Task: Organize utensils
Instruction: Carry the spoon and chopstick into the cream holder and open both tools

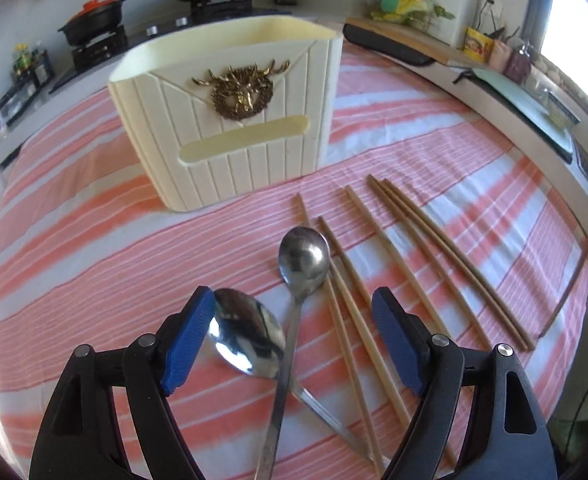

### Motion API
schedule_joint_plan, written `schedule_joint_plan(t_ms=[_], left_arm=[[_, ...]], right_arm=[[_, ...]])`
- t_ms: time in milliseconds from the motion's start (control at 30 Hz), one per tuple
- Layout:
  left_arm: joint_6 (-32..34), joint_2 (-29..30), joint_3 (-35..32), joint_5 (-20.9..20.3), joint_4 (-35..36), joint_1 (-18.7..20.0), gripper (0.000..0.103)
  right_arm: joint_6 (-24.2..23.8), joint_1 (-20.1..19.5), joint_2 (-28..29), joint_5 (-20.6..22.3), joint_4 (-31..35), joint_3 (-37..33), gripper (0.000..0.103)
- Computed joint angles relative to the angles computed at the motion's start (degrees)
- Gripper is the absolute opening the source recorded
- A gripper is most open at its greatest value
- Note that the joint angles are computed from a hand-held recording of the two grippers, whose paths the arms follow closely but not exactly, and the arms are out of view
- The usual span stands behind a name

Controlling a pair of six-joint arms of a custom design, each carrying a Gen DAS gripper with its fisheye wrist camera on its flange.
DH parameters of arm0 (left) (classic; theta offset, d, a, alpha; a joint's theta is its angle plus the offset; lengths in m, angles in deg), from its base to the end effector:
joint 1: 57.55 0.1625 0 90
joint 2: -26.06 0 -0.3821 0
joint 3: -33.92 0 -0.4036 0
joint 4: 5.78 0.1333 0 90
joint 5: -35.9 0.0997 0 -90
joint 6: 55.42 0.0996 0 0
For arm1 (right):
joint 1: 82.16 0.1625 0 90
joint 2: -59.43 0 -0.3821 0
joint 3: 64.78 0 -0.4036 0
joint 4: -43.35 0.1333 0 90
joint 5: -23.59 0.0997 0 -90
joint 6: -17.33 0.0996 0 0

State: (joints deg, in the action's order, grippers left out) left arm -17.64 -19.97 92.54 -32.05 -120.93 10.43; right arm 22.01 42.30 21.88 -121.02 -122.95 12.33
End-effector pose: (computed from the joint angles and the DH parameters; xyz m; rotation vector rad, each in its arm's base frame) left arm -0.1329 -0.7839 0.2811 1.3067 2.3896 -0.2241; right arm 0.4552 -0.5712 0.1517 0.2027 -2.2436 1.0787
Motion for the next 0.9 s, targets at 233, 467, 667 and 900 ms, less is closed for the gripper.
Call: schedule_joint_plan(t_ms=[233, 467, 667, 900], left_arm=[[-2.76, 6.31, -8.64, -3.51, 6.11, 1.12, 0.076], [-1.26, 6.57, -8.58, -5.3, 6.48, 1.7, 0.035], [-2.07, 2.3, -4.52, -7.11, 0.94, 1.67, 0.034], [-3.91, -6.66, 0.6, -12.99, -4.96, 1.48, 0.034]], right_arm=[[-0.57, 0.22, -0.52, -0.19, -0.06, 0.53, 0.007], [-0.98, 0.22, -0.55, -0.1, -1.06, 0.76, 0.007], [-1.87, 0.73, -0.21, -0.24, -1.23, -0.22, 0.007], [-5.68, 2.3, 1.25, -1.52, -3.98, -3.23, 0.007]])
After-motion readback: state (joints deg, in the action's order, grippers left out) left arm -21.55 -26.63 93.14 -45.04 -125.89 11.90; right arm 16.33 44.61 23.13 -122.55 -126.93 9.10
